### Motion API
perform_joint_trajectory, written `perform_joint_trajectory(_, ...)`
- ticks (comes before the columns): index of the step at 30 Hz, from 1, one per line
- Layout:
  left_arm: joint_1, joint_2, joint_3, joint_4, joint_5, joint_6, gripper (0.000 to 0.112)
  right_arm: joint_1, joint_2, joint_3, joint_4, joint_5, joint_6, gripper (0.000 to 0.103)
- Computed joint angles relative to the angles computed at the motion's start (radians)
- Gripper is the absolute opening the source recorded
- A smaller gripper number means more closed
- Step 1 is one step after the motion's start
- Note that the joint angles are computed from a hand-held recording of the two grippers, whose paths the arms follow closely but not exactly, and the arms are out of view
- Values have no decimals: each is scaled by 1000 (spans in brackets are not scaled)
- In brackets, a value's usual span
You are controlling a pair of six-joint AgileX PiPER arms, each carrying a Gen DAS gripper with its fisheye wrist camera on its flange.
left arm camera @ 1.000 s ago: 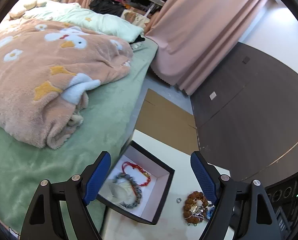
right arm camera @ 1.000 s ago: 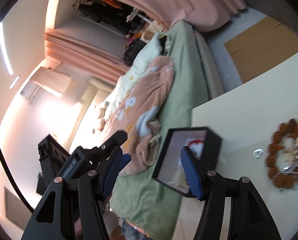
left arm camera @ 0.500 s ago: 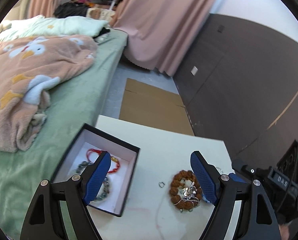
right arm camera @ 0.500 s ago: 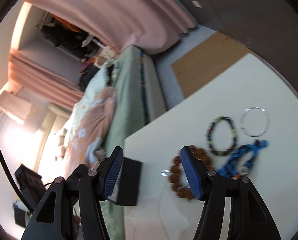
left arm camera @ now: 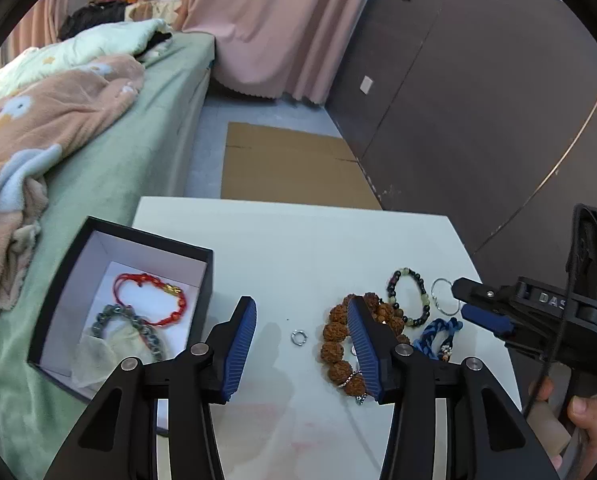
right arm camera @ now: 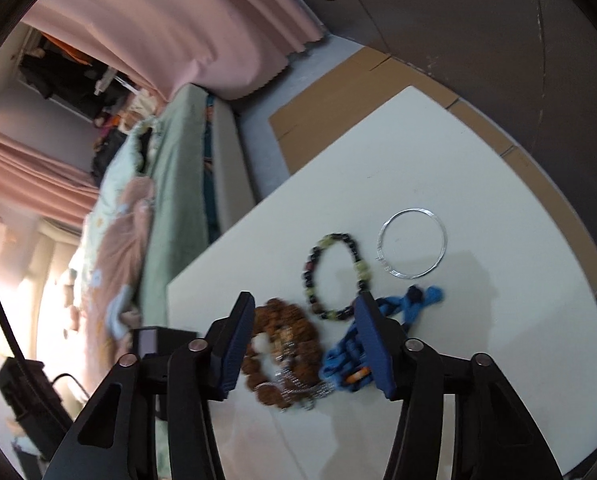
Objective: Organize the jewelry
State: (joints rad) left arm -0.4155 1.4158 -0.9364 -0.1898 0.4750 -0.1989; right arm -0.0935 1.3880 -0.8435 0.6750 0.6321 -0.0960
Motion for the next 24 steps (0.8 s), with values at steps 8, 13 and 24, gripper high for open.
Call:
perform_joint_trajectory(8, 24, 91, -48, -67, 12, 69, 49, 50, 112, -78, -216, -17, 197, 31)
perform_joint_trajectory(13, 46, 136, -80, -93, 25, 100, 46, 108, 188, -145, -345, -1, 301, 14)
perform_joint_trajectory(24, 32, 116, -69, -138, 31, 152, 42, 113, 176, -140, -342, -6, 308, 4)
